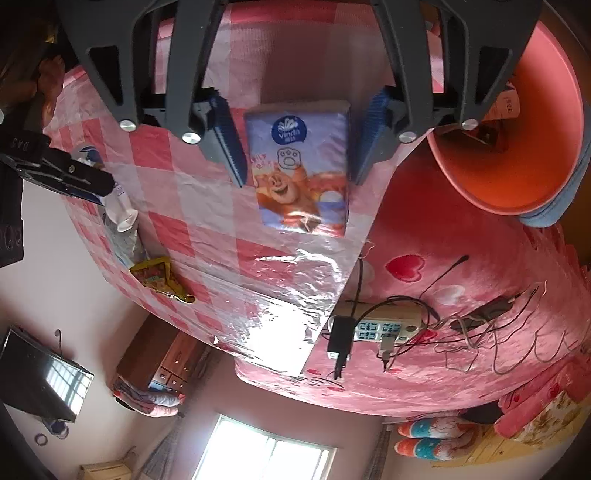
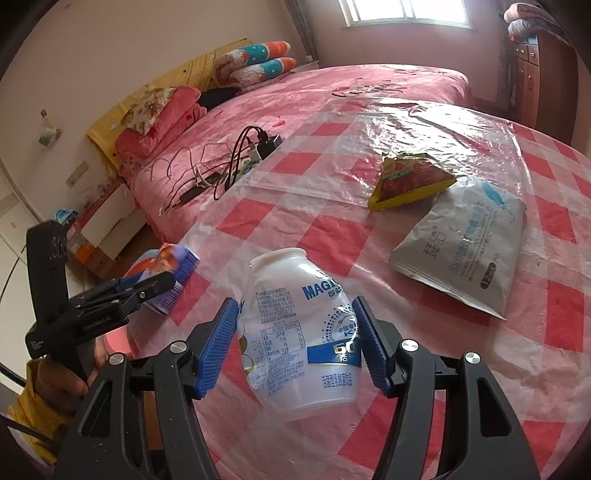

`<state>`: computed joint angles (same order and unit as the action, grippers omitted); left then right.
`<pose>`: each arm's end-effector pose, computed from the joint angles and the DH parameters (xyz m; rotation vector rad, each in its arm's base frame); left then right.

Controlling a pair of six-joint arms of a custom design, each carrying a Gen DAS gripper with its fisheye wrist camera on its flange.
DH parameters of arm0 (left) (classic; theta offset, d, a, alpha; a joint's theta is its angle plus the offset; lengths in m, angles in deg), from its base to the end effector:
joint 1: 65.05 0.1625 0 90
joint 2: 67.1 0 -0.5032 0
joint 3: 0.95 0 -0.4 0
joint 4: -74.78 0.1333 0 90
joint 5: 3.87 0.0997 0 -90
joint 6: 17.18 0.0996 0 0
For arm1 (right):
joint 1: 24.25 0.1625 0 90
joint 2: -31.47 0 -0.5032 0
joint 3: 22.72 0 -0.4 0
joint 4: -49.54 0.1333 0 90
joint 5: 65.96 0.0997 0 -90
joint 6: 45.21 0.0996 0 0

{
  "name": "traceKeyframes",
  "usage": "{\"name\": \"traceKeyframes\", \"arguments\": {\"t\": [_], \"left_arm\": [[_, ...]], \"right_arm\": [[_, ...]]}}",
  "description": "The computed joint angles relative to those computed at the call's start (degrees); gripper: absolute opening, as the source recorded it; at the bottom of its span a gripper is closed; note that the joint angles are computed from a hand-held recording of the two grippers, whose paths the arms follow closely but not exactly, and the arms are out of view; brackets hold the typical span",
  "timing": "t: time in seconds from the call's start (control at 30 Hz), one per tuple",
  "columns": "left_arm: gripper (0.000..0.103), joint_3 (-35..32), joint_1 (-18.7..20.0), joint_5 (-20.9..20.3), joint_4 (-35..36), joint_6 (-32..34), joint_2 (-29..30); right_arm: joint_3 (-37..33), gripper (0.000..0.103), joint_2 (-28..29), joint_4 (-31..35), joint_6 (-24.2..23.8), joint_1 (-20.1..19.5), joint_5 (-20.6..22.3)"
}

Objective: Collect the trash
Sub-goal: 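Grasp the tissue pack with the left tool while the right grasps the white bottle, then carry the tissue pack and bottle over the orange bucket and open both tools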

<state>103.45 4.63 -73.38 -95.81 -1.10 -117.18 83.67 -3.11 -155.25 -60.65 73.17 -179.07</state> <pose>-0.0808 -0.7026 0.1840 0.7435 2.6300 -0.6550 0.1805 -0.6567 0.0690 0.3022 -2.5235 0.9587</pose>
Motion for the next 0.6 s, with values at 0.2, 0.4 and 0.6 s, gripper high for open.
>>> {"name": "traceKeyframes", "arguments": {"t": [0.2, 0.4, 0.6], "left_arm": [[0.065, 0.0, -1.0, 2.9, -3.9, 3.6, 2.0], [0.052, 0.4, -1.0, 3.6, -6.4, 3.6, 2.3], [0.052, 0.7, -0.1, 1.5, -4.8, 0.8, 0.8]], "right_arm": [[-0.7, 0.064, 0.5, 0.8, 0.3, -0.2, -0.1], [-1.1, 0.064, 0.7, 2.1, 1.2, -0.4, 0.9], [-2.6, 0.064, 0.6, 6.2, 3.2, -0.6, 5.1]]}}
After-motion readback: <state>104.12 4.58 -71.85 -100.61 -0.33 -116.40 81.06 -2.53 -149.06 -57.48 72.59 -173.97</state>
